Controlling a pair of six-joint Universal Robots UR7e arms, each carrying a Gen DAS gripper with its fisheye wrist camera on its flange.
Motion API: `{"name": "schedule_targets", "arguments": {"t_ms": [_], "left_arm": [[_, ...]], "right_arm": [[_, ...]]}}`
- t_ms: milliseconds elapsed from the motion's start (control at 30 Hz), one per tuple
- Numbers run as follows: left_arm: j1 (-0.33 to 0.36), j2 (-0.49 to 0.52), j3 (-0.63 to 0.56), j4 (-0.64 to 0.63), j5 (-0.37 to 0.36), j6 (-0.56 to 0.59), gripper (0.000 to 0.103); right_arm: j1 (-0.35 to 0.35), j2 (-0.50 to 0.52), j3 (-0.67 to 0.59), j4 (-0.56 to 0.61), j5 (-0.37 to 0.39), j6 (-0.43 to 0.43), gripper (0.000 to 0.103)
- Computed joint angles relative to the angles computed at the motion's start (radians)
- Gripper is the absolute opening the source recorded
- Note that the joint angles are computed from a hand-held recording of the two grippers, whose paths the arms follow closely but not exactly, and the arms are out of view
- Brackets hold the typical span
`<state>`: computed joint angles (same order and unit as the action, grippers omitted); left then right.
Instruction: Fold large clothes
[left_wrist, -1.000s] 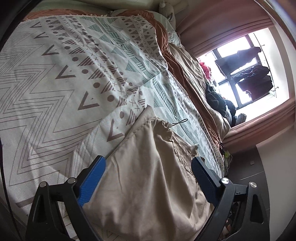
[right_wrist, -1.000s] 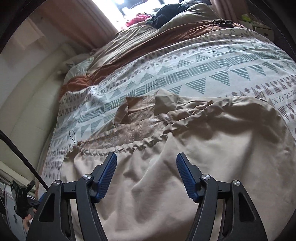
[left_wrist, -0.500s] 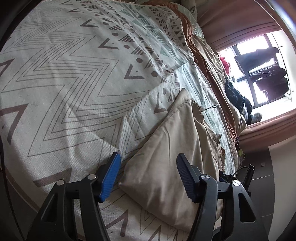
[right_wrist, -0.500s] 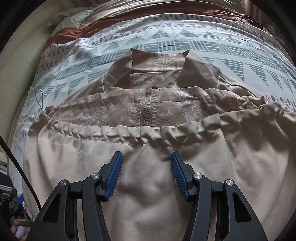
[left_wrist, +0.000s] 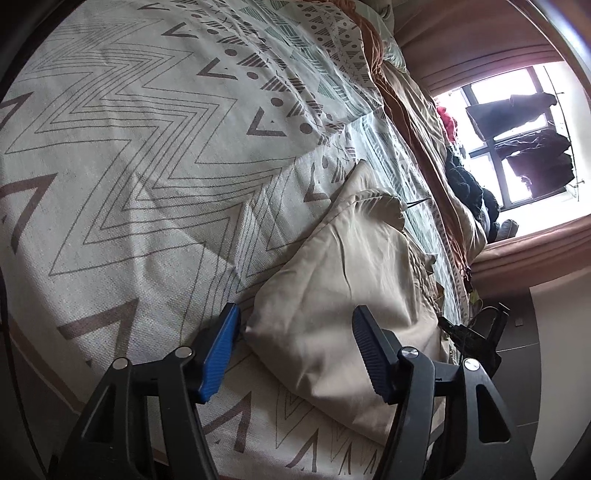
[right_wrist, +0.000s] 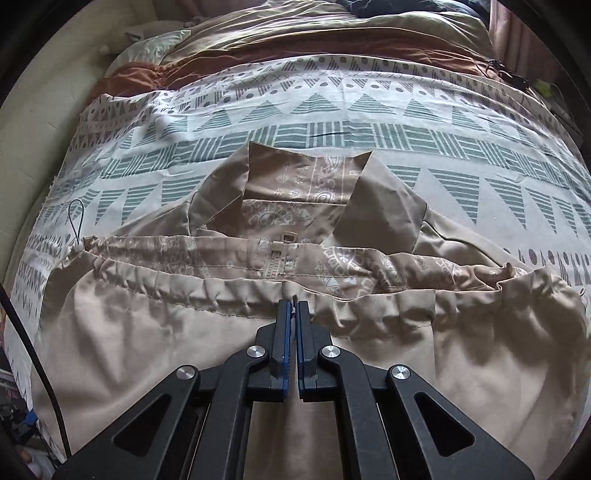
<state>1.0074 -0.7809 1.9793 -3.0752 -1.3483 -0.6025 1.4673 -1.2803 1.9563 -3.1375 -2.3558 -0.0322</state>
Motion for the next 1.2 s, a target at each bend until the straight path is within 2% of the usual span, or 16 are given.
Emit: {"name": "schedule_targets", "arguments": {"t_ms": [267, 467, 800, 833, 867, 933, 1000, 1067, 1133, 1167, 1200], "left_arm": [[0.010, -0.021, 0.044, -0.044, -0.073, -0.048, 0.063], [0.029, 0.023, 0.028, -0.075, -0.165, -0.074, 0.063], [0.048, 0.104, -0.035, -0.165, -0.169, -0.066, 0.062], [0.045, 0.107, -0.036, -0.172, -0.163, -0.061, 0.053], [0.043, 0.108, -0.038, -0.168, -0.155, -0.056, 0.049], [0.044, 0.107, -0.041, -0.151, -0.142, -0.057, 0.029], [0.044, 0.105, -0.039, -0.155, -0.145, -0.049, 0.021], [0.041, 0.100, -0.034, -0.170, -0.151, -0.032, 0.018], [0.033, 0.097, -0.034, -0.179, -0.151, -0.018, 0.015], [0.031, 0.095, -0.032, -0.189, -0.156, -0.014, 0.014], [0.029, 0.093, -0.030, -0.197, -0.161, -0.014, 0.014]], "right_arm": [[-0.024, 0.042, -0.040, 0.017, 0.013, 0.024, 0.000], [-0.028, 0.043, -0.048, 0.029, 0.008, 0.027, 0.000], [-0.020, 0.048, -0.047, 0.028, -0.028, 0.021, 0.000], [-0.019, 0.050, -0.050, 0.034, -0.032, 0.025, 0.000], [-0.018, 0.049, -0.054, 0.041, -0.033, 0.028, 0.000], [-0.013, 0.035, -0.054, 0.074, -0.026, 0.048, 0.000], [-0.017, -0.006, -0.037, 0.105, 0.026, 0.087, 0.000], [-0.012, -0.052, -0.005, 0.101, 0.072, 0.112, 0.001], [0.009, -0.085, 0.029, 0.081, 0.072, 0.109, 0.001], [0.020, -0.102, 0.048, 0.072, 0.073, 0.110, 0.003], [0.031, -0.121, 0.070, 0.064, 0.080, 0.115, 0.011]]}}
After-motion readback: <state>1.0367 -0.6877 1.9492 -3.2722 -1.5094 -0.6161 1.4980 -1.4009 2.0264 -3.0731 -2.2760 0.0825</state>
